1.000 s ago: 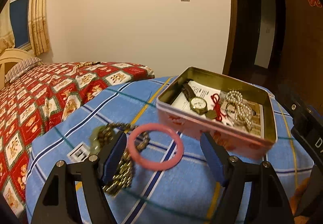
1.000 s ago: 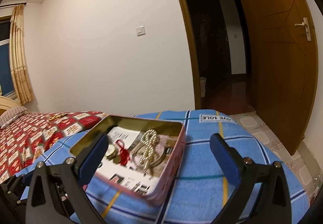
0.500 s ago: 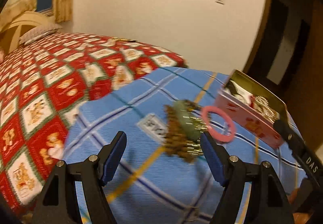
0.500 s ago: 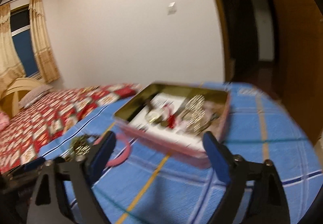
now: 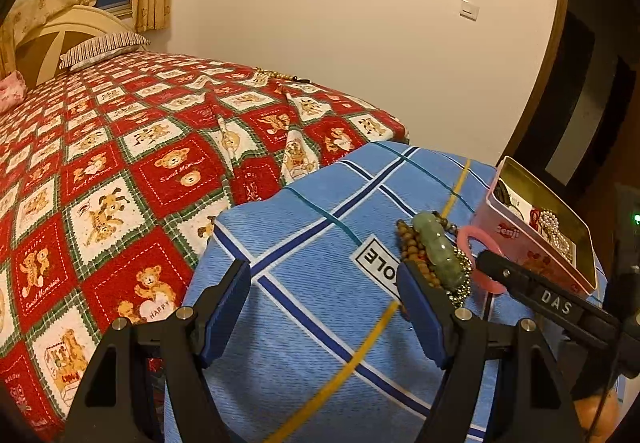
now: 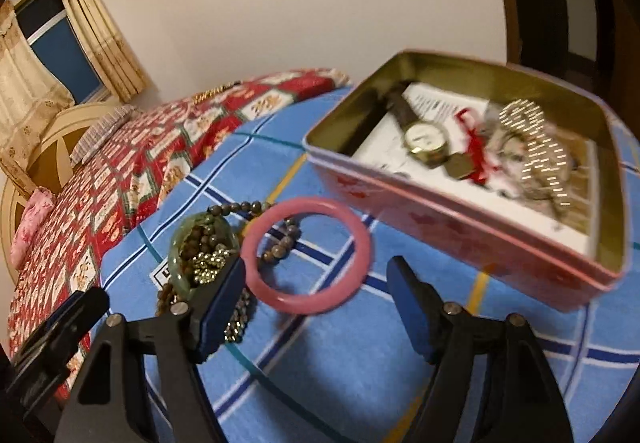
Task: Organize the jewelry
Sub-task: 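Grasp the green jade bracelet with the left tool while the right tool grasps the gold bead bracelet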
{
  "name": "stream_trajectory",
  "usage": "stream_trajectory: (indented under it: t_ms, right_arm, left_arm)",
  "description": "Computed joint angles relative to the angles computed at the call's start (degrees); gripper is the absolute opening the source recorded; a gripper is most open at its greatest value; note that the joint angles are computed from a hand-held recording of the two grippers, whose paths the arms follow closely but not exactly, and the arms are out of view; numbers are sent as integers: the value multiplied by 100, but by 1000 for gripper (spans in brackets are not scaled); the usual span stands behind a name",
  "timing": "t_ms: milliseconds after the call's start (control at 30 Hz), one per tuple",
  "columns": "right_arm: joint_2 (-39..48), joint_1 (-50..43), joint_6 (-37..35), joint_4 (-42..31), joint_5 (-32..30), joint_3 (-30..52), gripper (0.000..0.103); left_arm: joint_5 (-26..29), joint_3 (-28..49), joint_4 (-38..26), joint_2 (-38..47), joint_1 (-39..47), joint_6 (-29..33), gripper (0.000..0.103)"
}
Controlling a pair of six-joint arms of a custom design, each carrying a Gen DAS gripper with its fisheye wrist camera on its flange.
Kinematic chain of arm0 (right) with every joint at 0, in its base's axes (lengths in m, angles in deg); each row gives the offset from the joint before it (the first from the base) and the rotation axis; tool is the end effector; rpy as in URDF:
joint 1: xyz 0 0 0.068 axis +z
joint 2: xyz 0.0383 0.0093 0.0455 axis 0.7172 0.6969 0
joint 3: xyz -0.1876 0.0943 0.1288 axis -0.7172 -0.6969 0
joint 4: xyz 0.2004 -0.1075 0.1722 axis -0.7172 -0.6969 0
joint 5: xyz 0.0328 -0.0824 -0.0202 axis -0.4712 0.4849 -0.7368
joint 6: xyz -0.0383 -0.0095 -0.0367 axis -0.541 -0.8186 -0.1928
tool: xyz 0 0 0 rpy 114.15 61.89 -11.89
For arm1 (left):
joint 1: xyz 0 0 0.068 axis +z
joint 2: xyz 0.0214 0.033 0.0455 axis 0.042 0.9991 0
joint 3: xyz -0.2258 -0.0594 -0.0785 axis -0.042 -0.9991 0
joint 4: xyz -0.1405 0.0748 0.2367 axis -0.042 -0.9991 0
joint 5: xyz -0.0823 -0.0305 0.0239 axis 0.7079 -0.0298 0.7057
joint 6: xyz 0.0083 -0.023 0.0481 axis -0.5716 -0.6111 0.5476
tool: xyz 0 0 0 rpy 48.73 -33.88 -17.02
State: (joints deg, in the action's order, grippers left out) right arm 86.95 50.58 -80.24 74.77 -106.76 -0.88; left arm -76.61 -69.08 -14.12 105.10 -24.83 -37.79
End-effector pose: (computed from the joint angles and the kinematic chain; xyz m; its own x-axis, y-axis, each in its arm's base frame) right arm 0.3741 0.0508 0.0228 -0.7168 -0.2471 -0.6520 -0.5528 0.7712 0.3155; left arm 0.2145 -0.0862 0.0461 -0.4598 -0.4834 -0.7449 -0.5480 0.8146 -0.1903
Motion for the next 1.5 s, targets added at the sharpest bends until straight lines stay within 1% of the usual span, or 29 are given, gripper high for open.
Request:
stream_trajectory:
  t_ms: [133, 167, 200, 267, 333, 400, 467, 567, 667, 700, 733, 767, 800, 833, 867, 900, 933, 1000, 1100, 1167, 1200, 1233, 1267, 1300, 1333, 1367, 1400, 1500]
  right_arm:
    - [81, 227, 18, -109, 158, 185, 91]
    - [75, 291, -13, -117, 233, 205, 95]
    - [100, 366, -53, -164, 338, 261, 97]
    - [108, 531, -198, -210, 679, 313, 98]
    - [130, 545, -315, -256, 726, 359, 95]
    - [97, 505, -476, -274, 712, 325, 77]
    - [59, 404, -776, -383, 573, 295, 77]
    - [-74, 228, -1022, -429, 380, 101, 77]
    - [-258, -72, -1100, -395, -215, -159, 76]
    - [-381, -181, -1149, -281, -335, -327, 71]
    - [-477, -249, -1192, -192, -378, -456, 48]
    - [-509, -305, -1312, -300, -389, -463, 9]
    - [-488, -372, -1443, -510, -438, -398, 9]
    - [-436, -469, -1490, -567, -462, -390, 9]
    - [-391, -489, -1496, -627, -361, -352, 13]
    - [-314, -541, -1514, -773, -364, -250, 14]
    - [-210, -640, -1496, -936, -510, -103, 14]
    - [-141, -678, -1416, -986, -534, -6, 15]
    - [-53, -722, -1312, -1043, -610, 103, 15]
    - [-104, -716, -1260, -948, -585, 35, 16]
    - [-121, -717, -1254, -935, -581, 21, 17]
    - [-132, -729, -1249, -931, -585, 9, 18]
    - [-128, -733, -1222, -918, -589, 13, 22]
    - [-125, -747, -1196, -907, -598, 18, 30]
    - [-118, -775, -1175, -897, -627, 28, 35]
    - [-124, -804, -1139, -863, -670, 20, 46]
    - [-131, -823, -1100, -805, -708, 2, 54]
    - [-233, -876, -973, -500, -820, -147, 56]
  left_arm:
    - [90, -1, 79, 22, 87, 103, 75]
    - [111, 19, 90, 49, 97, 127, 75]
    - [150, 32, 125, 74, 120, 184, 75]
    - [142, 68, 96, 88, 91, 224, 75]
    - [136, 94, 96, 105, 89, 270, 75]
    - [163, 116, 112, 133, 117, 309, 75]
    - [194, 140, 137, 159, 139, 332, 75]
    - [208, 236, 190, 250, 120, 454, 75]
    - [140, 412, 192, 374, 1, 706, 75]
    - [146, 479, 205, 415, -40, 815, 75]
    - [182, 515, 241, 442, -51, 886, 75]
    - [223, 548, 280, 467, -54, 932, 75]
    - [298, 586, 357, 512, -54, 985, 75]
    - [358, 647, 398, 577, -57, 1012, 75]
    - [426, 733, 449, 674, -54, 1063, 75]
    - [481, 827, 503, 791, -44, 1128, 75]
    - [530, 938, 508, 911, -38, 1173, 75]
    - [629, 1157, 447, 1111, -30, 1232, 75]
    - [831, 1450, 526, 1409, 36, 1412, 75]
    - [833, 1749, 396, 1667, 86, 1478, 73]
    - [922, 1914, 367, 1825, 124, 1565, 61]
    - [1079, 2037, 382, 1966, 167, 1667, 40]
    - [1223, 2198, 308, 2135, 219, 1741, 31]
    - [1239, 2404, 120, 2328, 236, 1765, 24]
    - [1212, 2426, 147, 2368, 219, 1795, 21]
    - [1226, 2356, 226, 2315, 209, 1789, 20]
    - [1297, 2164, 464, 2185, 221, 1770, 18]
    - [1186, 1531, 1053, 1667, 157, 1672, 18]
